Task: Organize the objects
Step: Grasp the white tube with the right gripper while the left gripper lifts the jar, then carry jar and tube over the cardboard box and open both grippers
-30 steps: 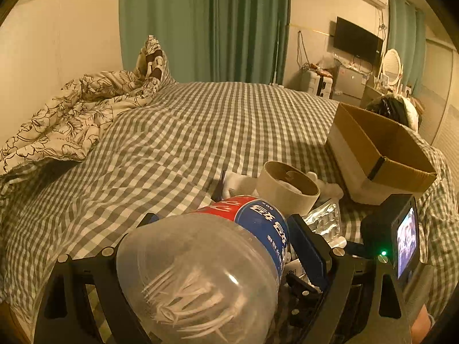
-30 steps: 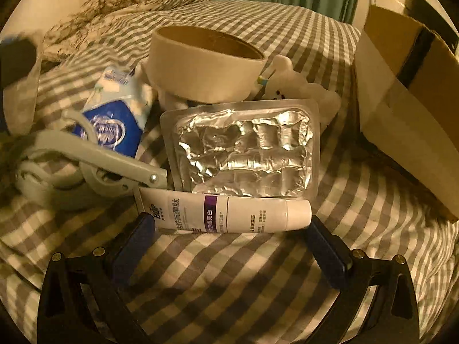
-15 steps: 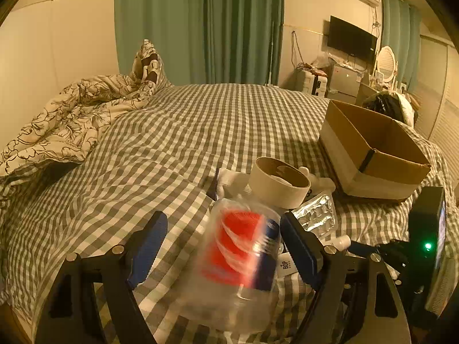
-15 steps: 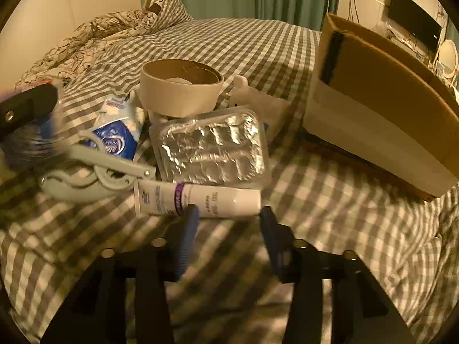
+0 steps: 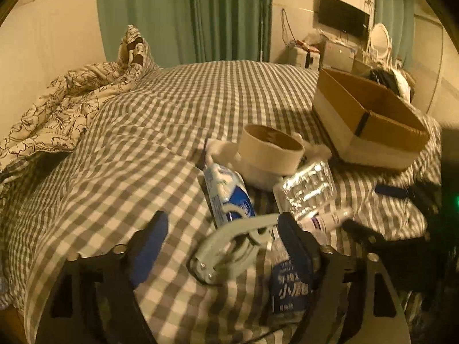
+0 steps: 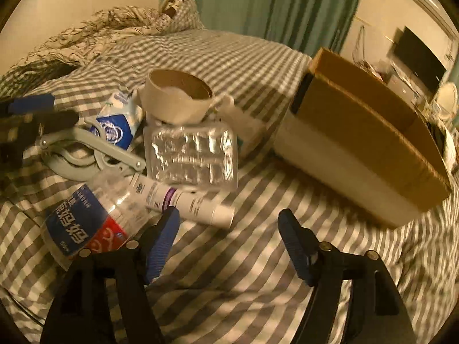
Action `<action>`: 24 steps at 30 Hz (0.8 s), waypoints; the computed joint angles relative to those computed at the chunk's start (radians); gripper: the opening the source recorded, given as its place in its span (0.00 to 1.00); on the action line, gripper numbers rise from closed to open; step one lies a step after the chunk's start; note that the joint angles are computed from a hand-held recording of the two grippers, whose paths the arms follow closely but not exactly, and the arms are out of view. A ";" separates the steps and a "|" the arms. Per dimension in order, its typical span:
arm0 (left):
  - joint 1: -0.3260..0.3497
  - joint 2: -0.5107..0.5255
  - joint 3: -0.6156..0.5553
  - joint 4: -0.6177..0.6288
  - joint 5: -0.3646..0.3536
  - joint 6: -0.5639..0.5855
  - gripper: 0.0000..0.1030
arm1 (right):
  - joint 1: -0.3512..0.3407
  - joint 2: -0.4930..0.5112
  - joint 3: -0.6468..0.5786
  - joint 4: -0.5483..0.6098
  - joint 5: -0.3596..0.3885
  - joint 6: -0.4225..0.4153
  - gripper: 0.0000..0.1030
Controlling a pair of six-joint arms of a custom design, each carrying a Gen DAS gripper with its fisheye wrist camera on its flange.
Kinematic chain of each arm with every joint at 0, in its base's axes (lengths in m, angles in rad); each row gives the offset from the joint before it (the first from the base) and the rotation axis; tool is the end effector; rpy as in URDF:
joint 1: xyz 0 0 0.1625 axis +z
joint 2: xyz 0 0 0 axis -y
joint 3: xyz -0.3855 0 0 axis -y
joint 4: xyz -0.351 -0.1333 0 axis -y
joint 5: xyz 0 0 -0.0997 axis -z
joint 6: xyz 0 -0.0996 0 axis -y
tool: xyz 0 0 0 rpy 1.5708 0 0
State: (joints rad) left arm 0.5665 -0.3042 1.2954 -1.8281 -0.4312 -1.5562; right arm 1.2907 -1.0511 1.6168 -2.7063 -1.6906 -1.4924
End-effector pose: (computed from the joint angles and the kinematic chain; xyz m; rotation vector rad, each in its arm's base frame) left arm -0.3914 -0.5142 -0.1134 -0.0696 2.0150 -0.9861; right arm -0.0561 -0.6343 0.2795 1.4455 -2.1656 0.3611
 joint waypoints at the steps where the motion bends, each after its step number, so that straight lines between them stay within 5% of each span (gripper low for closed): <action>1: 0.001 0.010 -0.020 0.029 -0.007 -0.005 0.82 | 0.003 0.008 -0.014 0.025 0.001 -0.038 0.72; 3: 0.005 0.030 -0.064 0.105 -0.024 -0.027 0.82 | 0.013 0.041 -0.058 0.112 -0.039 -0.137 0.72; 6: 0.008 0.040 -0.088 0.146 -0.036 -0.040 0.82 | 0.034 0.118 -0.144 0.247 -0.185 -0.147 0.71; 7: 0.008 0.037 -0.081 0.124 -0.045 -0.028 0.82 | 0.028 0.120 -0.144 0.246 -0.175 -0.141 0.71; 11: 0.007 0.032 -0.035 -0.046 -0.087 0.074 0.82 | 0.005 0.074 -0.183 0.402 -0.113 0.009 0.35; 14: -0.002 0.054 -0.057 -0.092 -0.101 0.139 0.87 | -0.031 -0.029 -0.078 0.325 -0.022 -0.034 0.25; 20: 0.004 0.131 -0.114 -0.251 -0.128 0.309 0.94 | -0.069 -0.120 -0.022 0.273 0.065 0.032 0.20; 24: 0.029 0.179 -0.167 -0.213 -0.159 0.299 0.89 | -0.097 -0.155 -0.052 0.325 0.123 0.066 0.20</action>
